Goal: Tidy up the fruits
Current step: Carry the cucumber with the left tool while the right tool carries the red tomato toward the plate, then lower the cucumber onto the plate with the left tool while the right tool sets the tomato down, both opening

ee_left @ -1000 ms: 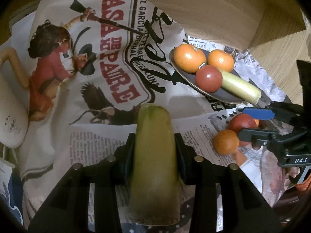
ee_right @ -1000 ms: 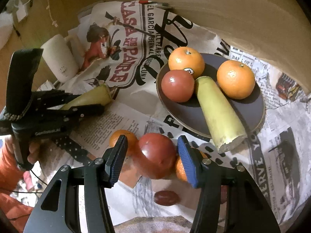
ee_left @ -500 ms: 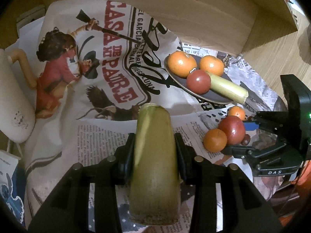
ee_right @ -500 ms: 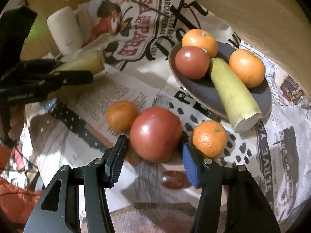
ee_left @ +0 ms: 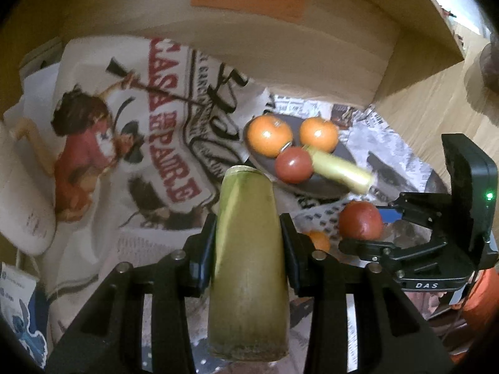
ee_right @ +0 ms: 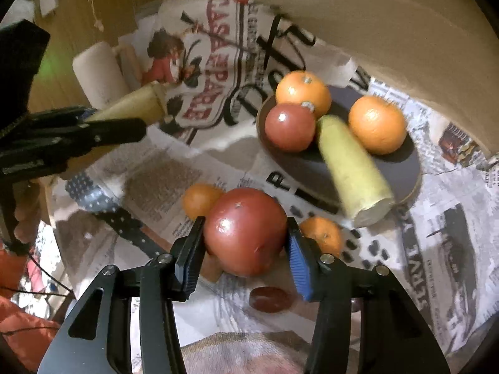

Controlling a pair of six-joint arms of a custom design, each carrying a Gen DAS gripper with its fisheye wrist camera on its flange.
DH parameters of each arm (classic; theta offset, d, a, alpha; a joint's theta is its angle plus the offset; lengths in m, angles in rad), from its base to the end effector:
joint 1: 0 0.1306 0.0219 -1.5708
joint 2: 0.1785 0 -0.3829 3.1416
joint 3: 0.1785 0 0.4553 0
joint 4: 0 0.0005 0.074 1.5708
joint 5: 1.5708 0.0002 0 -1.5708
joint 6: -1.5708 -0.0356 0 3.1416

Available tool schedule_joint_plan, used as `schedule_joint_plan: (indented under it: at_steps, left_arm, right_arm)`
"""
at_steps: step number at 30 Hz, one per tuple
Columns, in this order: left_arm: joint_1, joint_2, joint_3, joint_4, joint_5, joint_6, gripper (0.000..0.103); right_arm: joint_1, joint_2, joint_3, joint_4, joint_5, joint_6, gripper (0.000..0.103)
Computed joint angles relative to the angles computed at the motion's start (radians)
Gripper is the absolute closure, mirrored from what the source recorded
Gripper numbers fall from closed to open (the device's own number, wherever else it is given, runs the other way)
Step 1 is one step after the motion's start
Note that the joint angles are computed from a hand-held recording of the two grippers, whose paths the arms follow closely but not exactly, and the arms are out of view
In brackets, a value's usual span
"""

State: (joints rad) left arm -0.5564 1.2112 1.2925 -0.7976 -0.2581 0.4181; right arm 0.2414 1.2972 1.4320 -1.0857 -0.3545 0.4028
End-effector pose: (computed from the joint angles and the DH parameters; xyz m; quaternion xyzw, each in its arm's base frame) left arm 0.4192 -0.2506 0.4729 0.0092 0.9041 -0.0889 0.4179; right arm 0.4816 0.1308 0.4854 -0.3478 0.8722 0.1432 0.3128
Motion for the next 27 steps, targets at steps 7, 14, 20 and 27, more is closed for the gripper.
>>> schedule_joint_plan:
  at_steps: [7, 14, 20, 27]
  left_arm:
    - [-0.009, 0.069, 0.093, 0.021, 0.012, -0.044, 0.064]
    - [-0.003, 0.171, 0.221, 0.007, 0.041, -0.069, 0.064]
    - [0.01, 0.27, 0.337, -0.027, 0.073, -0.075, 0.064]
    - [0.024, 0.382, 0.459, -0.081, 0.103, -0.084, 0.064]
  right_arm:
    - [-0.052, -0.024, 0.019, 0.056, -0.02, -0.023, 0.058]
    - [-0.098, 0.0, 0.074, 0.078, -0.011, -0.04, 0.057]
    - [-0.126, 0.052, 0.126, 0.076, 0.0, -0.039, 0.057]
    - [-0.145, 0.125, 0.187, 0.06, 0.005, -0.043, 0.057]
